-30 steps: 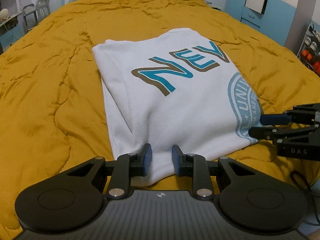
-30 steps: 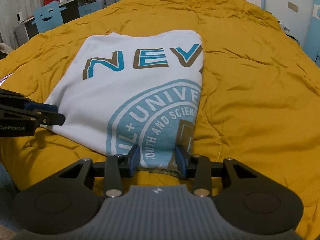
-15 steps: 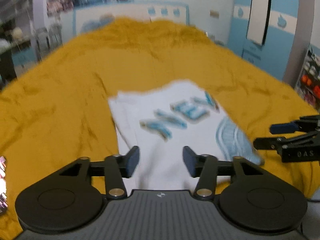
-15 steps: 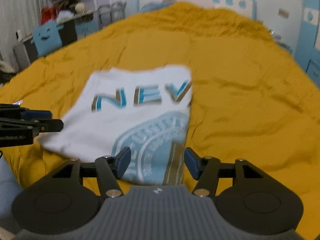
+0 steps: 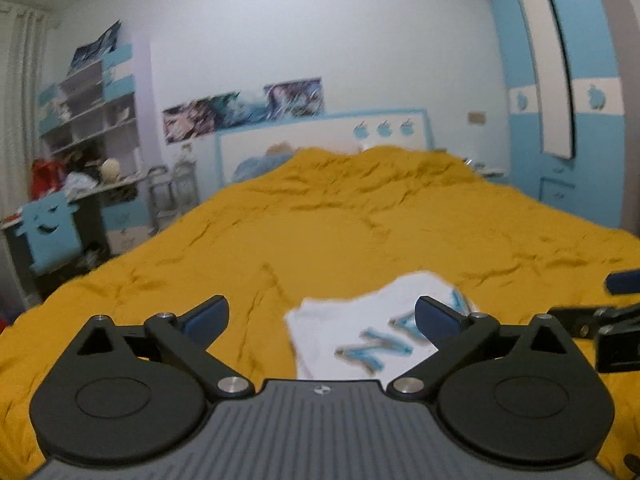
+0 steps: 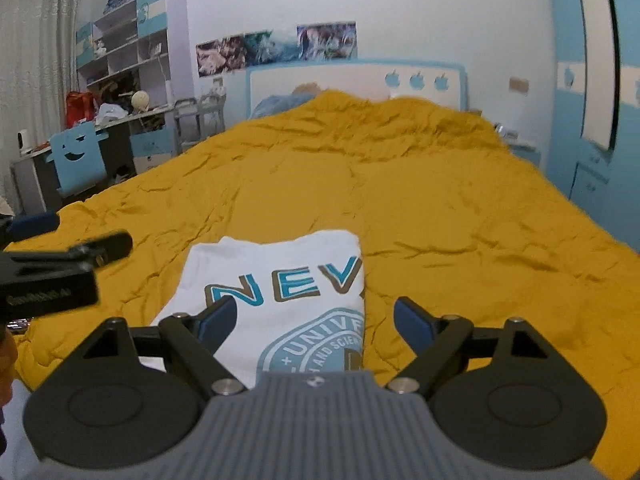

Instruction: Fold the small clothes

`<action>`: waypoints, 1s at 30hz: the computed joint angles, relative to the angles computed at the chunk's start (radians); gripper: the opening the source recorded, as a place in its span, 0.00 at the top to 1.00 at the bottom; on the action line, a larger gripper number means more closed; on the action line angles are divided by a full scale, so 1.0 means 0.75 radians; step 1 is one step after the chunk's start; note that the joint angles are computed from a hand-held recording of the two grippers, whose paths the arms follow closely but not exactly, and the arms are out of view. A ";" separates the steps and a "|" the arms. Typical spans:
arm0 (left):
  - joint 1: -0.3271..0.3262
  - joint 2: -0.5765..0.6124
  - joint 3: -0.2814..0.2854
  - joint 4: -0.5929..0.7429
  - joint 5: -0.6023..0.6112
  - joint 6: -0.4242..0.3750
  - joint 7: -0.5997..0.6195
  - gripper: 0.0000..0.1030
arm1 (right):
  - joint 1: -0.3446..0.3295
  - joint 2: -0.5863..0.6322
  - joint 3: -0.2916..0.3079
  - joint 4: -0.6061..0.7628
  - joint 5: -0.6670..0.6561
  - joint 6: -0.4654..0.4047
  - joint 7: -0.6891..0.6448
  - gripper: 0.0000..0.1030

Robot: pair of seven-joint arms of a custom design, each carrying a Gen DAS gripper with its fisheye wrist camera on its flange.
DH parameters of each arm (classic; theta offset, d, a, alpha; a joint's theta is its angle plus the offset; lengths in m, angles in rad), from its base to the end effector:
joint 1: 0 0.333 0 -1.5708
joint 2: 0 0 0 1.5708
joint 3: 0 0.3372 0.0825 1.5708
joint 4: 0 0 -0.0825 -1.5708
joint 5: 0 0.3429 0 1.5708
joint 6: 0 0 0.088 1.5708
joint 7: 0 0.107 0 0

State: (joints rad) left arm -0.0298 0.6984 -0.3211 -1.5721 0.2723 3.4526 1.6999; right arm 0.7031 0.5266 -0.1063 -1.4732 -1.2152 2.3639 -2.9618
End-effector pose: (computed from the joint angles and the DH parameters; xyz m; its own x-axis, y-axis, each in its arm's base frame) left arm 0.6920 -0.2084 0.4409 -0.4683 -0.8738 -0.1313 -0.2437 0.2706 -0.9314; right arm 0.5847 0.4035 0.4563 -0.3106 -0.9488 -0.0574 -0.4426 0.1978 -0.8746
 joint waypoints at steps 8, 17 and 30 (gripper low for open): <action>0.048 -0.090 -0.029 -0.147 -0.027 -0.129 -0.018 0.00 | 0.018 0.018 0.047 -0.020 0.098 -0.011 -0.037 0.21; 0.054 -0.141 -0.040 -0.232 -0.105 -0.254 0.043 0.00 | 0.025 0.028 0.042 -0.065 0.257 -0.009 -0.064 0.21; 0.053 -0.165 -0.059 -0.266 -0.219 -0.315 0.160 0.00 | 0.037 0.053 0.025 -0.059 0.330 0.020 -0.109 0.21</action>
State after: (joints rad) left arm 0.0100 0.5749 -0.3655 -1.7719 0.1078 3.2165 1.8202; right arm 0.7305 0.5665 -0.0877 -1.5173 -0.9676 2.3786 -3.0436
